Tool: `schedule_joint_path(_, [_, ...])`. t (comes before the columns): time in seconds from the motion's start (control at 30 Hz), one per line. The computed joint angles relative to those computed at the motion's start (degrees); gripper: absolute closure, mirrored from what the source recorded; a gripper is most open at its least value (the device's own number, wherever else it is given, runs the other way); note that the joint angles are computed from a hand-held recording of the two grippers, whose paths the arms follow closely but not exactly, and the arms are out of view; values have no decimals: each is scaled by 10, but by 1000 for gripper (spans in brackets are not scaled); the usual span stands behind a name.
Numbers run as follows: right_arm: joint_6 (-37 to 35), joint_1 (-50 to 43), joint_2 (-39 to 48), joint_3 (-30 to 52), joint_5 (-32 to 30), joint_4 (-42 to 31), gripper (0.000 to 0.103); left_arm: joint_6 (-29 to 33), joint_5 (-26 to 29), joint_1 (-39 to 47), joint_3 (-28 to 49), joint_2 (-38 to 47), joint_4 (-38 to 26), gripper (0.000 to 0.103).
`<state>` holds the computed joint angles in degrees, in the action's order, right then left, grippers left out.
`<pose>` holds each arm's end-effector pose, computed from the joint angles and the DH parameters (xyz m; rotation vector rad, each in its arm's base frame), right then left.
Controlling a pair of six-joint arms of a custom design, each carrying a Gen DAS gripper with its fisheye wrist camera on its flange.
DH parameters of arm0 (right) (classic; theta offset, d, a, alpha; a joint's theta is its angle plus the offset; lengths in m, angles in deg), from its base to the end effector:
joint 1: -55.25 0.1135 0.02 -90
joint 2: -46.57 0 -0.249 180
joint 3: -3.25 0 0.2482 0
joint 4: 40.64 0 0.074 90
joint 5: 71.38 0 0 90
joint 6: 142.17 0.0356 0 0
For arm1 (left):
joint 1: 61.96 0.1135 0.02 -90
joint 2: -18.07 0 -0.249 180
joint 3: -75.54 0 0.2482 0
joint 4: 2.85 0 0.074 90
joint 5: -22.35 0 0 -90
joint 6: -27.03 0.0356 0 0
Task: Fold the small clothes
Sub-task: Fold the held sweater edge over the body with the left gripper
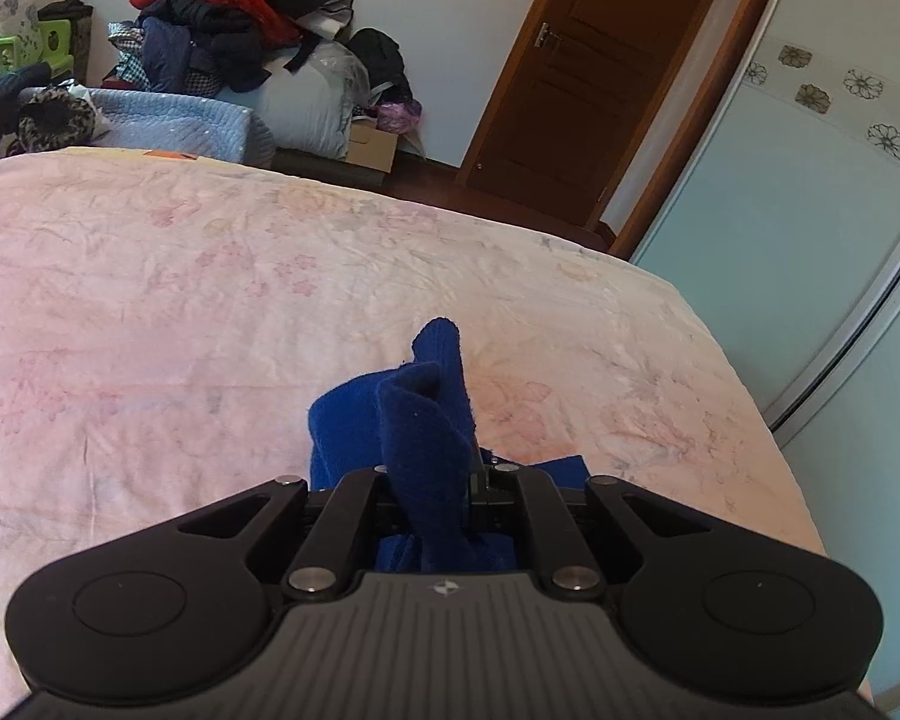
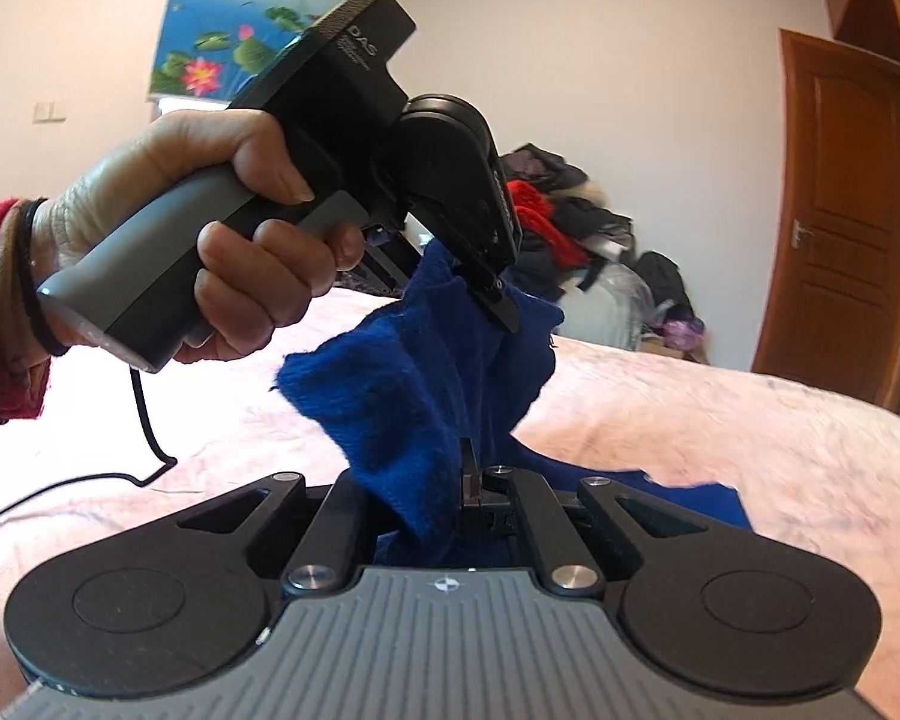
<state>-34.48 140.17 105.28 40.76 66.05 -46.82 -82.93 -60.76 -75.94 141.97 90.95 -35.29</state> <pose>0.0446 0.2060 0.1914 -0.6090 1.8039 0.3681 0.2692 -0.0714 0.2549 -0.0534 2.2827 -0.4499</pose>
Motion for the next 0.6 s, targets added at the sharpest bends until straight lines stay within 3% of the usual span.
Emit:
schedule_joint_path(0.17, [62, 42, -77, -29, 56, -81, 95, -23, -28, -65, 15, 32, 16, 96])
schedule_joint_path(0.3, [137, 95, -146, -43, 115, -194, 95, -34, -55, -112, 20, 64, 44, 96])
schedule_joint_path(0.33, [129, 81, -164, -49, 100, -208, 95, -36, -56, -120, 22, 74, 50, 96])
schedule_joint_path(0.37, [108, 38, -153, -60, 77, -142, 95, -41, -59, -128, 25, 83, 56, 96])
schedule_joint_path(0.6, [123, -3, -253, -105, 41, -192, 95, -55, -84, -178, 58, 152, 70, 96])
